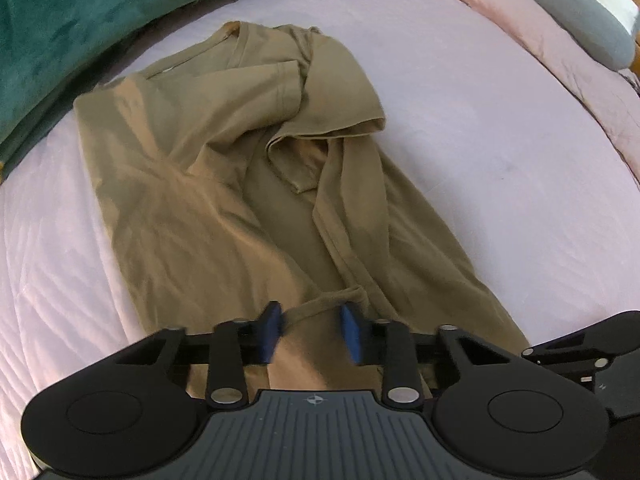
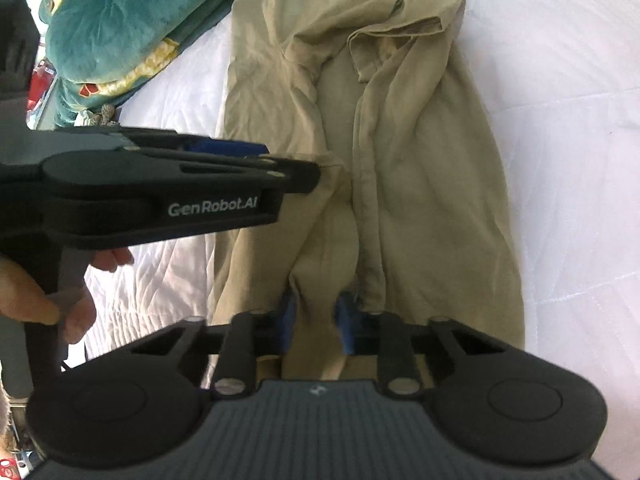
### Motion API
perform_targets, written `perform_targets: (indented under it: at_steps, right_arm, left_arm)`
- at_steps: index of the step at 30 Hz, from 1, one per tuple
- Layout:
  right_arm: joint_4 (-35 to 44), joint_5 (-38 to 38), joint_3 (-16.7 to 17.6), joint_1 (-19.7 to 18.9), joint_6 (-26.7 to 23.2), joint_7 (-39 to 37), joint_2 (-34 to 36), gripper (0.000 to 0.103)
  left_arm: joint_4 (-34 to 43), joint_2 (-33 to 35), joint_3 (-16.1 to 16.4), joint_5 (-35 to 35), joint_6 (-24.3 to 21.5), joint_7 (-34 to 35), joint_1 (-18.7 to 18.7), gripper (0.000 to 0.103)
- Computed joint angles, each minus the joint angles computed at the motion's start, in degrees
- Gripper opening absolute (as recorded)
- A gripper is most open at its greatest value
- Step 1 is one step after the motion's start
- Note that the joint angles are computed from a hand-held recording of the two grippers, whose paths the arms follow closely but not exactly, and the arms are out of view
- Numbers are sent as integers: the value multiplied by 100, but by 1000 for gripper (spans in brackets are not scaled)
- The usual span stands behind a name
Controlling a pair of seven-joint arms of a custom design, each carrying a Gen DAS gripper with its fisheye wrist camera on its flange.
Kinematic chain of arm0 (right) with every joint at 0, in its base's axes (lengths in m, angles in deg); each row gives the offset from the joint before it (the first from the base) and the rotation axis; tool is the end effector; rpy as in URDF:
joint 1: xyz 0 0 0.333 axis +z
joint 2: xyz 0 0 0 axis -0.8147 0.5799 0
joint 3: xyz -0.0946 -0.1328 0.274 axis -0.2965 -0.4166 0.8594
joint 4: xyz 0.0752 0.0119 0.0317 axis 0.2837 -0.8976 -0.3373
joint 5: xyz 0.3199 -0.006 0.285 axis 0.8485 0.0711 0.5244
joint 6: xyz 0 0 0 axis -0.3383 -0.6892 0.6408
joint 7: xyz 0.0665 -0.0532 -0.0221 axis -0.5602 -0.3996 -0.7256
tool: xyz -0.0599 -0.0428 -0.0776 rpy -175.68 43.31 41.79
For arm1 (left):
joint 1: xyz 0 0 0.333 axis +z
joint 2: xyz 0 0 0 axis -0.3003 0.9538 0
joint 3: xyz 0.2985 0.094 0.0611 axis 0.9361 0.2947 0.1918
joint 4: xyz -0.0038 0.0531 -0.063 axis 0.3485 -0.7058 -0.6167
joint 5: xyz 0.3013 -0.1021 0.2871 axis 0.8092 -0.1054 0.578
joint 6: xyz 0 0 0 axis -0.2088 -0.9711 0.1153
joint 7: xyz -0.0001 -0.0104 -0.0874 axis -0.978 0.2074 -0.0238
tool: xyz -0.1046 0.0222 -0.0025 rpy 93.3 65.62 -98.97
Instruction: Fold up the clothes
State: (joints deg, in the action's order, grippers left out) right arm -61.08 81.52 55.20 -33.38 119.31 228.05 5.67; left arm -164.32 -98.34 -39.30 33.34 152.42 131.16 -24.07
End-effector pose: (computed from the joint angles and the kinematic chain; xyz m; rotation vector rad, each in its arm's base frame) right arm 0.3954 0.2818 0.4920 -1.1874 2.3267 0.0850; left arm 0.4880 -0.0812 0.4894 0.9062 -2.9276 0.6064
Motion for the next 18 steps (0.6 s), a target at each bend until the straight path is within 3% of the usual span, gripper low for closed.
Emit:
perform_targets:
  at_steps: [2,9,18]
  right_arm:
    - [-4,-51,21,-4,41,-19,-34,13]
    - [-20,-295,141,59,454,-299,-149,8]
    - [658,375,-45,879,426,-1974,436,8]
  left_arm:
    - [-31,-76,42,-33,-30,-161,62,21]
    - [-189,-471,327,-37,-235,-611,359,20]
    - [-648,-1354,747,1033,-1077,-838,1056,20]
